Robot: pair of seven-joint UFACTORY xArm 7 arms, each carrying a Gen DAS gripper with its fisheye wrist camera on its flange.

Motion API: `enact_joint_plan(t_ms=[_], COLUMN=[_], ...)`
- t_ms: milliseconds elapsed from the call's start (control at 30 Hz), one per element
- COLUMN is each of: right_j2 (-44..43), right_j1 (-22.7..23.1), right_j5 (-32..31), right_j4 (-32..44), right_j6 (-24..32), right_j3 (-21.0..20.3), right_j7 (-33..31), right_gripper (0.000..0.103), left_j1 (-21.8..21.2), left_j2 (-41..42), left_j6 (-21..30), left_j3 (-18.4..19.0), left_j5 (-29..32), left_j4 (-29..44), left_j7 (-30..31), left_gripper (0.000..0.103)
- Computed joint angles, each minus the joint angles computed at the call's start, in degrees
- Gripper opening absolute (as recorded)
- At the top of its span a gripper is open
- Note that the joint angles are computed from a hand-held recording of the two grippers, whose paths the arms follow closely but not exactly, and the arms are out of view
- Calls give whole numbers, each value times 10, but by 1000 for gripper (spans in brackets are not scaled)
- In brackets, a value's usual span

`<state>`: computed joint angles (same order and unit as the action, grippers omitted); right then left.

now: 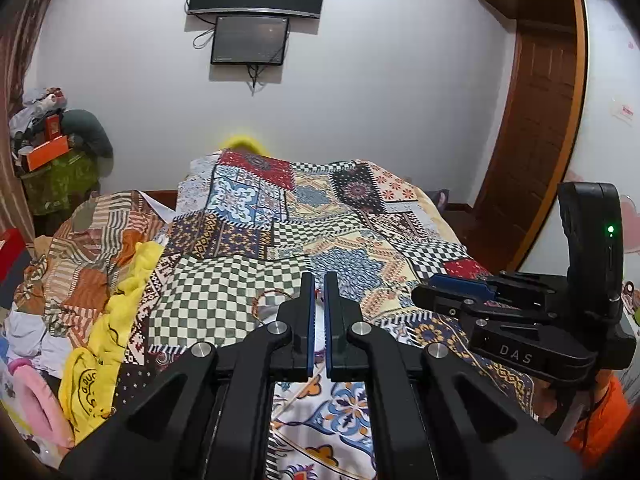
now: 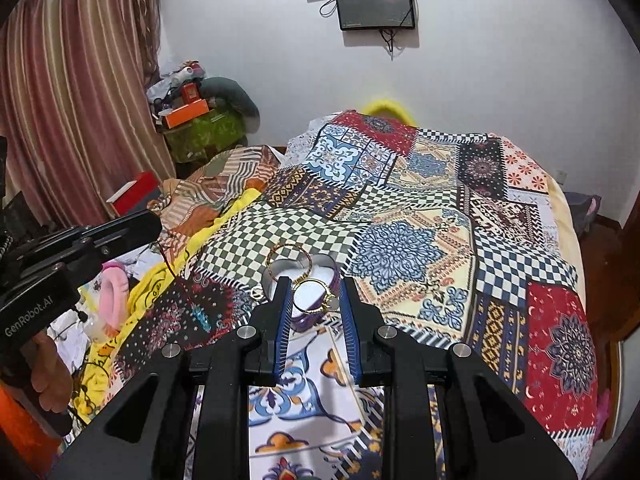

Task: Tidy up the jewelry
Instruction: 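Carry the gold ring into the tin and open the right tool while the left tool carries the bracelet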

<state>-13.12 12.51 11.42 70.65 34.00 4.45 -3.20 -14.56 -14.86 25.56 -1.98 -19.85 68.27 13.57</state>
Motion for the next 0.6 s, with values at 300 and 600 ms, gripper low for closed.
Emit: enact_joint_plan(t_ms=[300, 600], right_j2=[43, 85], right_j1=[2, -6], right_j5=[8, 3], right_j4=[34, 68], right_j6=[6, 18], right_j3=[2, 5], right_j7=[-2, -3], right_gripper=[21, 21], left_j1=[7, 18], left_j2=[44, 96], left_j6=[3, 7], left_j3=[2, -13], left_j5=[-14, -17], left_j4=[41, 87], left_j7=[13, 25], left_gripper=[2, 2])
